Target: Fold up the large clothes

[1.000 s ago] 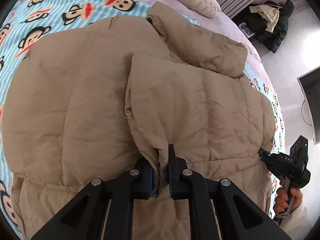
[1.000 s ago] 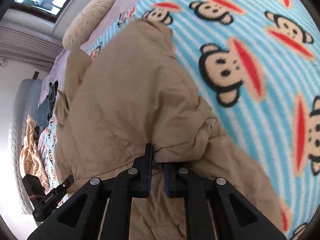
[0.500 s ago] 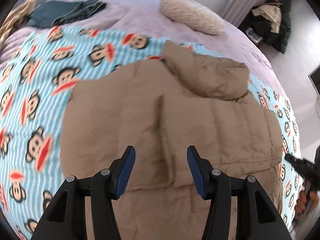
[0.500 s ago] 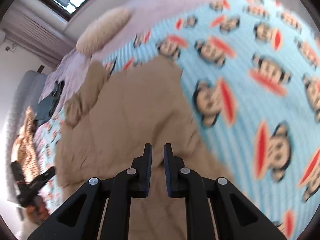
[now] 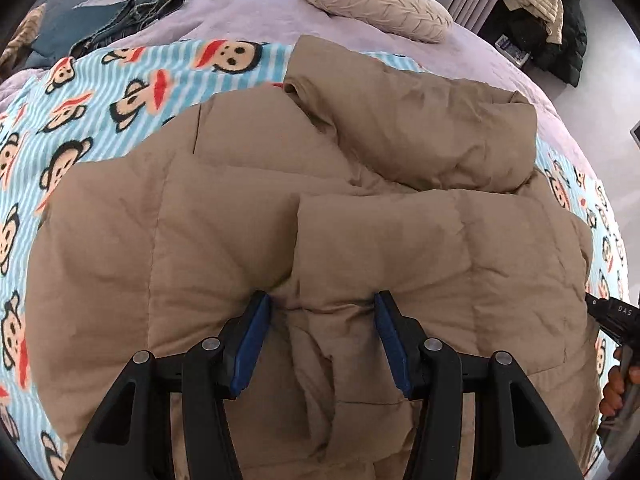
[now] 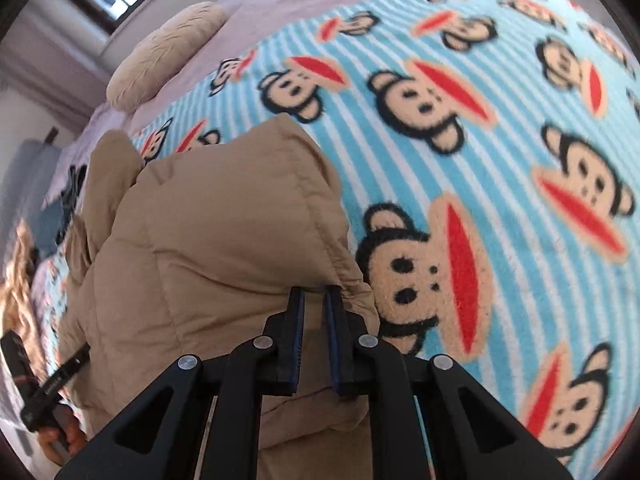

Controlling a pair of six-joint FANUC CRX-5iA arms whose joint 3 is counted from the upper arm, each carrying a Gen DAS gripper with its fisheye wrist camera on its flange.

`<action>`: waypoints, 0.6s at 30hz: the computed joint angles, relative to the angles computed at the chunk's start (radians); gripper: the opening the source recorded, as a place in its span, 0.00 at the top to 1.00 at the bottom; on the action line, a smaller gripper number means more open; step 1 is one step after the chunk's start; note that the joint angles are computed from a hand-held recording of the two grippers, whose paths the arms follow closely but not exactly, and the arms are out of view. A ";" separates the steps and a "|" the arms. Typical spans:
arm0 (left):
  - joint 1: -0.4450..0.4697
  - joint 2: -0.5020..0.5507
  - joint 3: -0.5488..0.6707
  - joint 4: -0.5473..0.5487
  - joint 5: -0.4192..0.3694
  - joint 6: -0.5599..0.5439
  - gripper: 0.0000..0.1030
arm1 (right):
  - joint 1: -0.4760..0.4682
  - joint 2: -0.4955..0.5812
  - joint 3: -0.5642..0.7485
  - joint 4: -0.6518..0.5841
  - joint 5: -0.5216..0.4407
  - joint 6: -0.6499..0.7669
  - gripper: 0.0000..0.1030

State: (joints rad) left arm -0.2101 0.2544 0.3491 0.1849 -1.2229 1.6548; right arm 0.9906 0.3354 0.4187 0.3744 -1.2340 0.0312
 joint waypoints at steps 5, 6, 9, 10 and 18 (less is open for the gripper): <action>-0.017 0.015 0.077 -0.068 -0.074 0.065 0.46 | 0.007 0.025 0.083 -0.015 -0.088 0.044 0.87; -0.023 0.013 0.092 -0.089 -0.089 0.078 0.46 | 0.014 0.022 0.091 -0.012 -0.103 0.045 0.86; -0.032 -0.010 0.108 -0.128 -0.124 0.084 0.46 | 0.046 0.005 0.094 0.000 -0.134 0.034 0.68; -0.034 -0.016 0.109 -0.136 -0.131 0.085 0.46 | 0.063 -0.002 0.090 0.006 -0.146 0.026 0.62; -0.102 -0.094 0.100 -0.248 -0.238 0.153 0.46 | 0.147 -0.042 0.075 -0.045 -0.196 0.020 0.34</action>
